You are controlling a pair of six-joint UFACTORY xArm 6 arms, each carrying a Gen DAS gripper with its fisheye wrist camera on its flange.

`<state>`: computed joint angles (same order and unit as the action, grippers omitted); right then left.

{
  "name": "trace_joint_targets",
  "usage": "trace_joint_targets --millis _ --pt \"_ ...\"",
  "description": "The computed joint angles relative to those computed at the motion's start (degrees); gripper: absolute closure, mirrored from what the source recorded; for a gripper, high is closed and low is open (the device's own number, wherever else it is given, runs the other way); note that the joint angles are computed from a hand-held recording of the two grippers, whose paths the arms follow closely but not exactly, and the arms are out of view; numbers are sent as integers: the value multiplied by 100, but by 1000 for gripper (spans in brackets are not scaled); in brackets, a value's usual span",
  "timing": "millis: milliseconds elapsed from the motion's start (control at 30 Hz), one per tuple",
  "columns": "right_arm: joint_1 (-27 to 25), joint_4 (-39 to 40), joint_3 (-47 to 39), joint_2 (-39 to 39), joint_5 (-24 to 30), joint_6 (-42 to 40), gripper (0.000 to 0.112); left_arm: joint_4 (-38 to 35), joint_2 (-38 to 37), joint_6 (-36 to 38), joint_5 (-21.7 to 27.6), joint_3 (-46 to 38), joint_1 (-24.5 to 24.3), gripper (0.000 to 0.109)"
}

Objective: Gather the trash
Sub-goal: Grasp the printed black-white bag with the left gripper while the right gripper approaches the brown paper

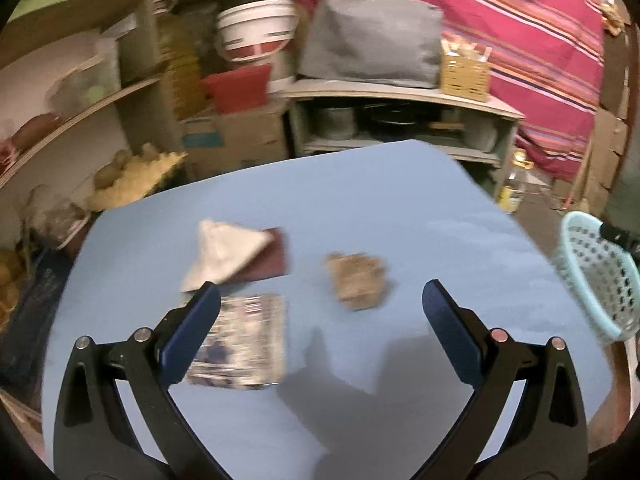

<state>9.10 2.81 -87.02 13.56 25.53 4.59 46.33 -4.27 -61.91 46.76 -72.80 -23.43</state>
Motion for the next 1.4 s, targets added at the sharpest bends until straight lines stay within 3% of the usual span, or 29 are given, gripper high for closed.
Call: trace_joint_targets --millis 167,267,433,567,867,933,1067,1167,1300,1400 --pt "330 -1263 -184 129 -109 1372 14 -241 -601 -13 -499 884 597 11" --pt "535 -1671 -297 228 -106 1707 14 -497 -725 235 -714 1166 892 11" --pt "901 -1097 -476 345 2 935 14 -707 -928 460 -1009 1577 1253 11" --pt "1178 -1823 -636 445 107 1594 14 -1008 -1037 689 -1360 1902 1548 11" --pt "1561 -1428 -1126 831 443 1315 14 -1854 -722 1434 -1748 2022 1879 13" --pt "1619 -1406 -1212 898 483 1281 14 -2197 -526 1774 -1741 1908 1866 28" --pt "1785 -1473 -1282 952 481 1286 14 -1962 -352 1851 -1577 1716 1780 32" --pt "1883 -1421 -1353 1016 526 1211 14 -1911 -357 1855 -1664 1723 1738 49" --pt "1998 -1443 -1473 1112 603 1174 14 -1952 -398 1920 -1748 1750 1734 92" --pt "2085 -1433 -1517 1154 605 1161 14 -2150 -459 2049 -1832 1818 1776 97"
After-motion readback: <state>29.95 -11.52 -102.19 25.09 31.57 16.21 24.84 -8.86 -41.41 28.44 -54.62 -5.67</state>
